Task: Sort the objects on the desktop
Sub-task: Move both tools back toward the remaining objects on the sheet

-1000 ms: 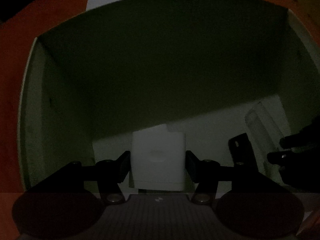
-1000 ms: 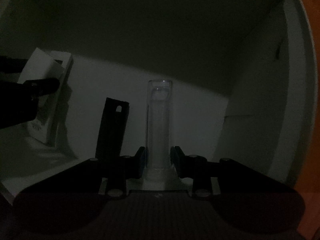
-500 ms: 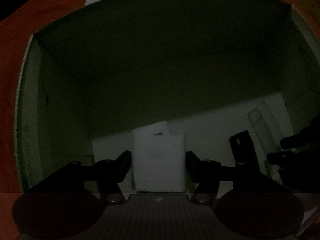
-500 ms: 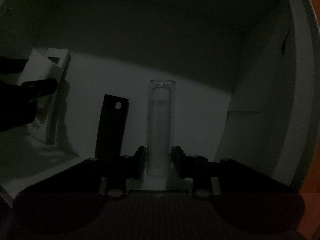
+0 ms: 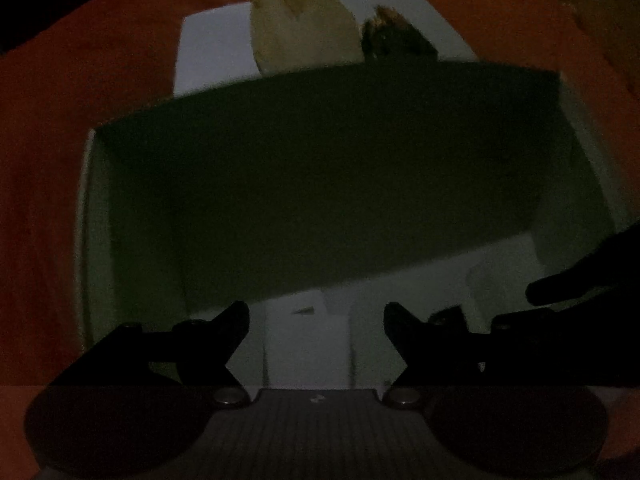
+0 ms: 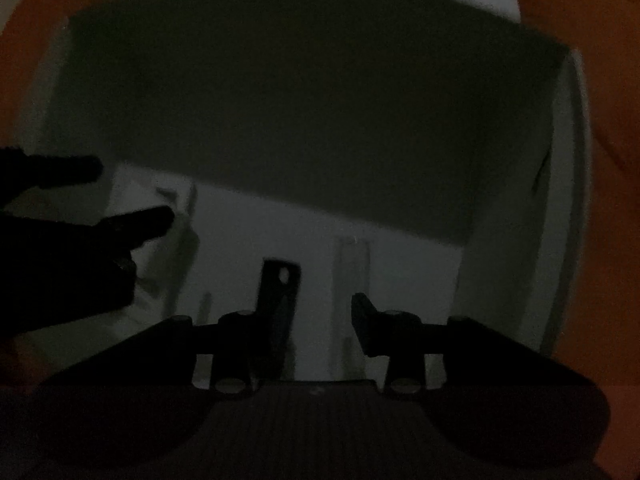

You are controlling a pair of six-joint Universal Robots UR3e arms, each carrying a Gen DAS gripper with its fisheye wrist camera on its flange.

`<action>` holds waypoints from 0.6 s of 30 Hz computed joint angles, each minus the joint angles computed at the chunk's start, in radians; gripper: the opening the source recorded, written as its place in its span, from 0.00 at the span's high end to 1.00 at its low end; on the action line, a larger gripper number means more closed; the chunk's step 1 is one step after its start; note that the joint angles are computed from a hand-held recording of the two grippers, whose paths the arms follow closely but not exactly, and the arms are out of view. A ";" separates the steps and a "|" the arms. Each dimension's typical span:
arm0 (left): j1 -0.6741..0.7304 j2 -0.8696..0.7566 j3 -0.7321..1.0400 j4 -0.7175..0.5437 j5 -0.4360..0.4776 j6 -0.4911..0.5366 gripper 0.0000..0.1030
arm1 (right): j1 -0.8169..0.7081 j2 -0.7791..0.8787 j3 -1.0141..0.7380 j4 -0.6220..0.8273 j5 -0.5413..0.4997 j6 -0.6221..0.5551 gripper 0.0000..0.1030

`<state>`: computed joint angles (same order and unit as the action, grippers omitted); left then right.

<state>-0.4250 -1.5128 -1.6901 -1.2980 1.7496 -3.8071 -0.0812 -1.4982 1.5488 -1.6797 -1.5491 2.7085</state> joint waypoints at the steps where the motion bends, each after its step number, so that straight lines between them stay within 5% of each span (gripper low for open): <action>1: 0.015 -0.006 0.007 0.010 -0.003 0.010 0.30 | -0.007 0.011 -0.043 0.023 0.015 -0.001 0.62; 9: 0.117 0.038 0.068 -0.061 0.017 0.104 0.29 | -0.026 0.104 -0.288 0.088 0.116 0.059 0.60; 18: 0.207 0.030 0.226 -0.209 0.005 0.247 0.28 | -0.100 0.271 -0.752 0.328 0.184 0.047 0.59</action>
